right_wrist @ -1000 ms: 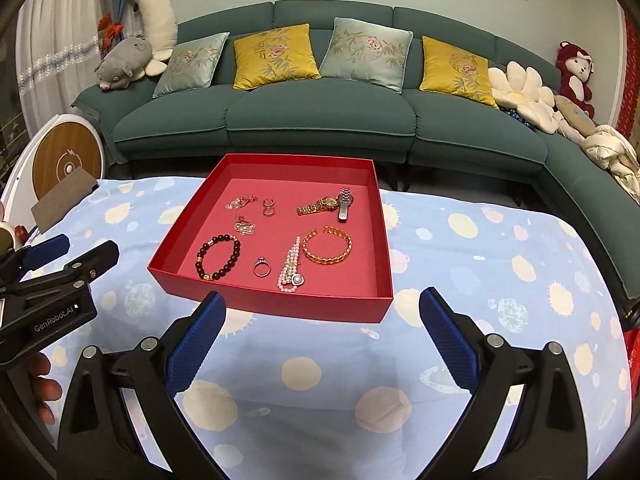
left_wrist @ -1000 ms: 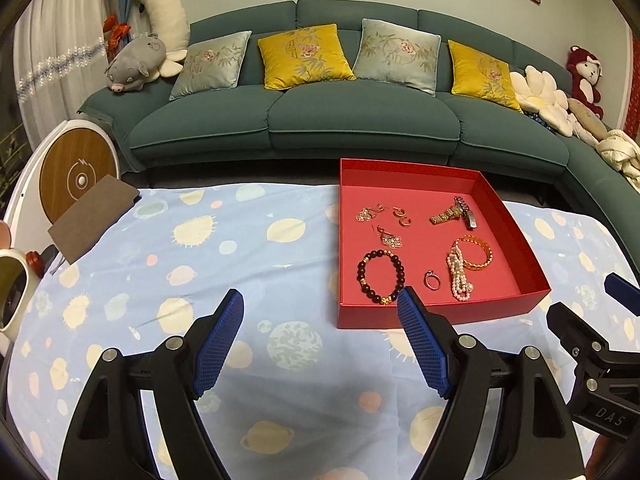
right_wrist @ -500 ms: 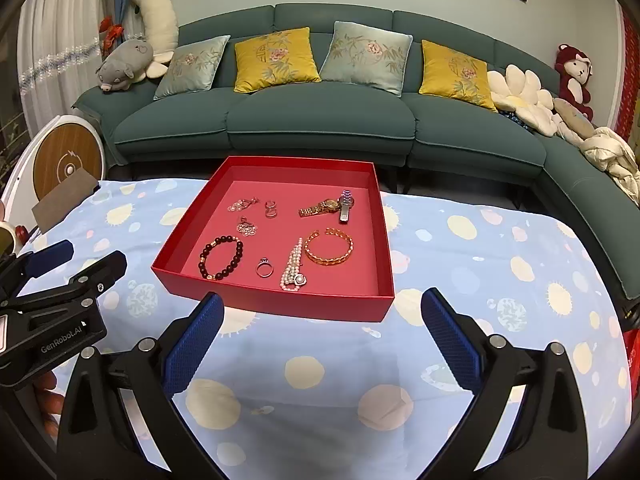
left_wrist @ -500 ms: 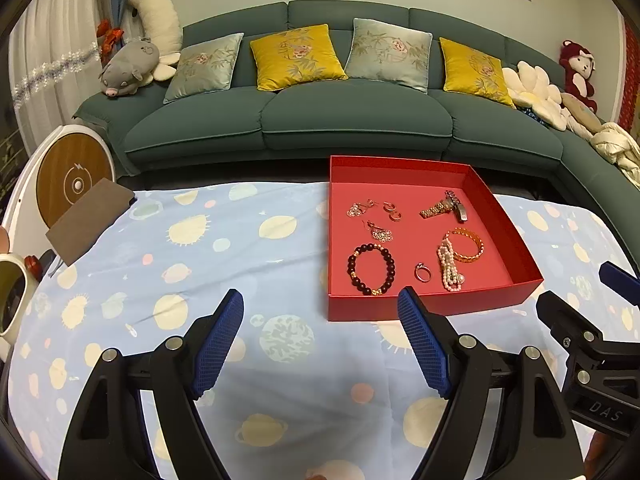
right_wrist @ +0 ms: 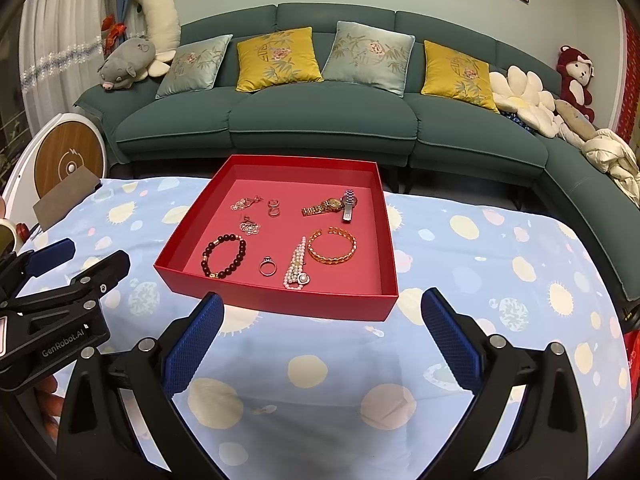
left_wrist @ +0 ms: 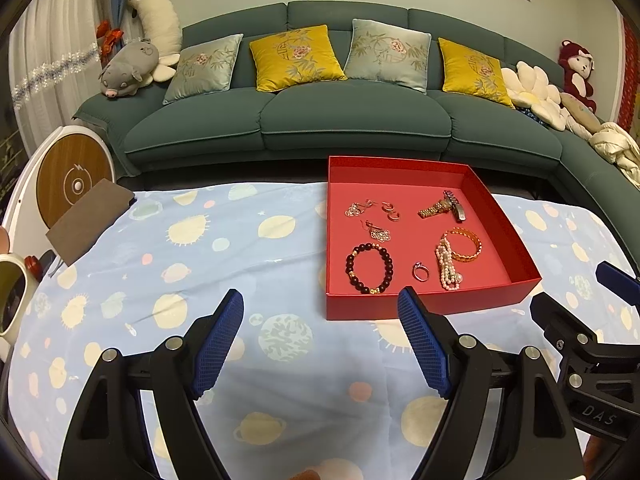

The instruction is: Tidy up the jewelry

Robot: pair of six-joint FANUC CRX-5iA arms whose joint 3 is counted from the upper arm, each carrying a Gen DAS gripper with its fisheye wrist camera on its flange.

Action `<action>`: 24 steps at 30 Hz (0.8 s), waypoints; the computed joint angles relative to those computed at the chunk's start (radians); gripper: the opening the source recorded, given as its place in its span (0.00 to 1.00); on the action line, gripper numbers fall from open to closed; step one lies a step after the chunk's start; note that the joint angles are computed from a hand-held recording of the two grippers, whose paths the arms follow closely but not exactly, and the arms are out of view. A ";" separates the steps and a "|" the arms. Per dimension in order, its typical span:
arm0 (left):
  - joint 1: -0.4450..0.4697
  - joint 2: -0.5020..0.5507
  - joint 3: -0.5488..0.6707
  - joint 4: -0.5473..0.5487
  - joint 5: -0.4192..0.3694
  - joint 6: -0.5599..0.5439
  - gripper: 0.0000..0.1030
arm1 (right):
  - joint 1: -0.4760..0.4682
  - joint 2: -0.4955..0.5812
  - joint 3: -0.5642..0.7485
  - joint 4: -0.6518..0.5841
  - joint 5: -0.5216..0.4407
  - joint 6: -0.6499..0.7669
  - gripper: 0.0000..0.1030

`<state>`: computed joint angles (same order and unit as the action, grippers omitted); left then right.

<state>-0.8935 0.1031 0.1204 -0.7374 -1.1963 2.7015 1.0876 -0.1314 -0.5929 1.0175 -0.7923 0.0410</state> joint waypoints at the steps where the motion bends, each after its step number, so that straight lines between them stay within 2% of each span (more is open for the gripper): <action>1: -0.001 0.001 0.001 0.000 0.000 0.001 0.74 | 0.000 0.000 0.000 -0.002 0.002 0.002 0.94; 24: -0.026 0.014 0.021 -0.028 -0.013 0.014 0.75 | 0.012 0.004 0.004 -0.002 -0.004 0.003 0.94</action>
